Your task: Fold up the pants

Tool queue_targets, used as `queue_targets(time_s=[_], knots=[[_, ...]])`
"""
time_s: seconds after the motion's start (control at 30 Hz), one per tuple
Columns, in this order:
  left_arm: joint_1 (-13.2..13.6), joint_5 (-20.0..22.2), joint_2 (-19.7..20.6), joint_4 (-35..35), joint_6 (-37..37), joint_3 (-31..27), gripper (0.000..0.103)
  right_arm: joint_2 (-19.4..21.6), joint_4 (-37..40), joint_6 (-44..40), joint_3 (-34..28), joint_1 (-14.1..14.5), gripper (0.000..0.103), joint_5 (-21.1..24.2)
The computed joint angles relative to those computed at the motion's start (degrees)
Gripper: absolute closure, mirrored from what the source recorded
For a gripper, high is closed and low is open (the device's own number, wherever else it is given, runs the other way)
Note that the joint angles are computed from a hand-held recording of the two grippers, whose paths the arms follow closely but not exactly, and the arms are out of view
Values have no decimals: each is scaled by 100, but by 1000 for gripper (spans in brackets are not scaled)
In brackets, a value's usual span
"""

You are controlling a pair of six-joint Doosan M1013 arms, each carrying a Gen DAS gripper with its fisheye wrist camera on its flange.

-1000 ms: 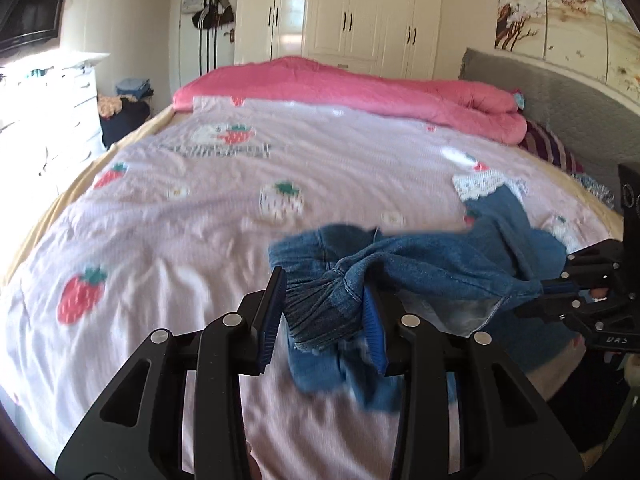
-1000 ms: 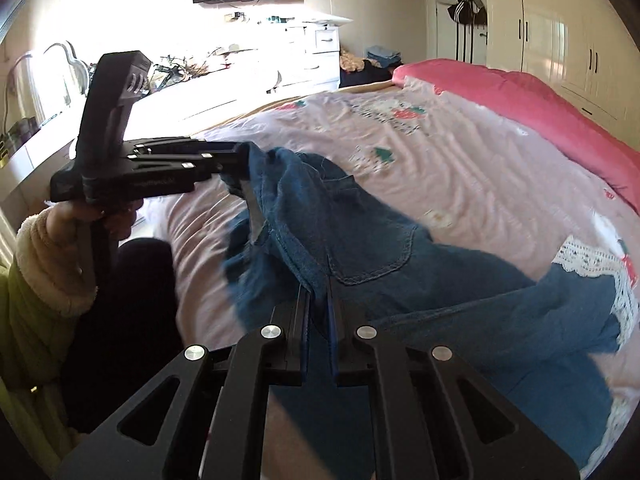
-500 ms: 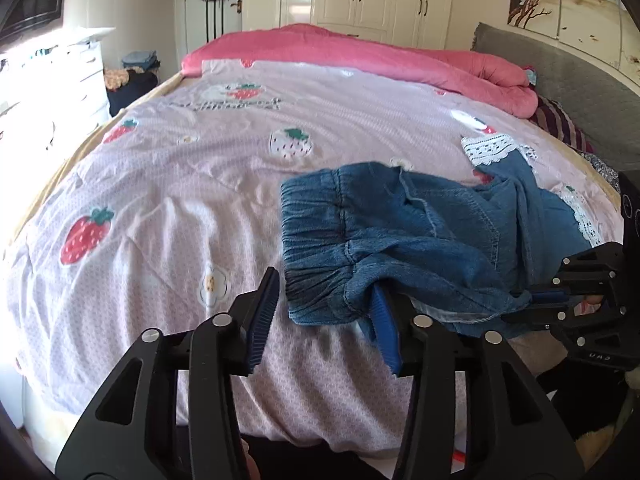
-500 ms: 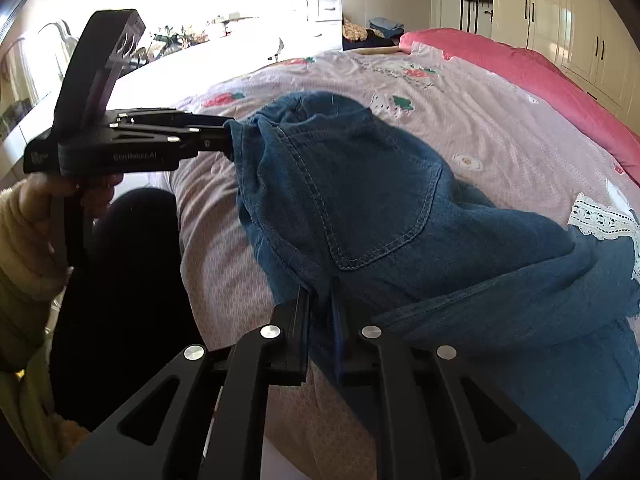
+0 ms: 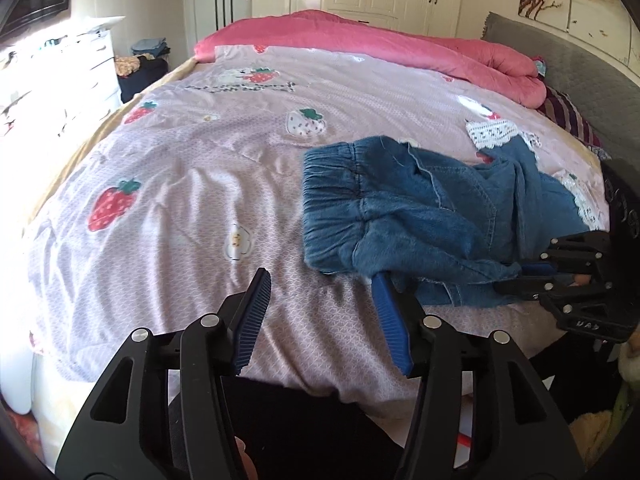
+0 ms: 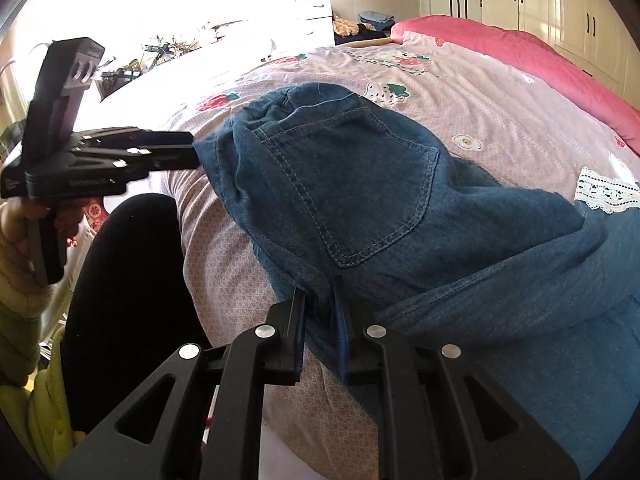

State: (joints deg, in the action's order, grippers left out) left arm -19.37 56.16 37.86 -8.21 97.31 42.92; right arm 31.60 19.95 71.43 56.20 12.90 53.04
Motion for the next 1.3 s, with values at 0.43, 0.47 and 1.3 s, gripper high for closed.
queue_targets(time_s=[0.43,0.47,1.3], knots=[[-188,272,388,-566,84,-826,58,-60,161,-74,79,-46,78,179],[-221,360,474,-592,165,-930,58,-79,147,-58,104,-48,78,183],[-327,113,472,-358,490,-555,50,169,-563,1498,-366,-194,55,290]])
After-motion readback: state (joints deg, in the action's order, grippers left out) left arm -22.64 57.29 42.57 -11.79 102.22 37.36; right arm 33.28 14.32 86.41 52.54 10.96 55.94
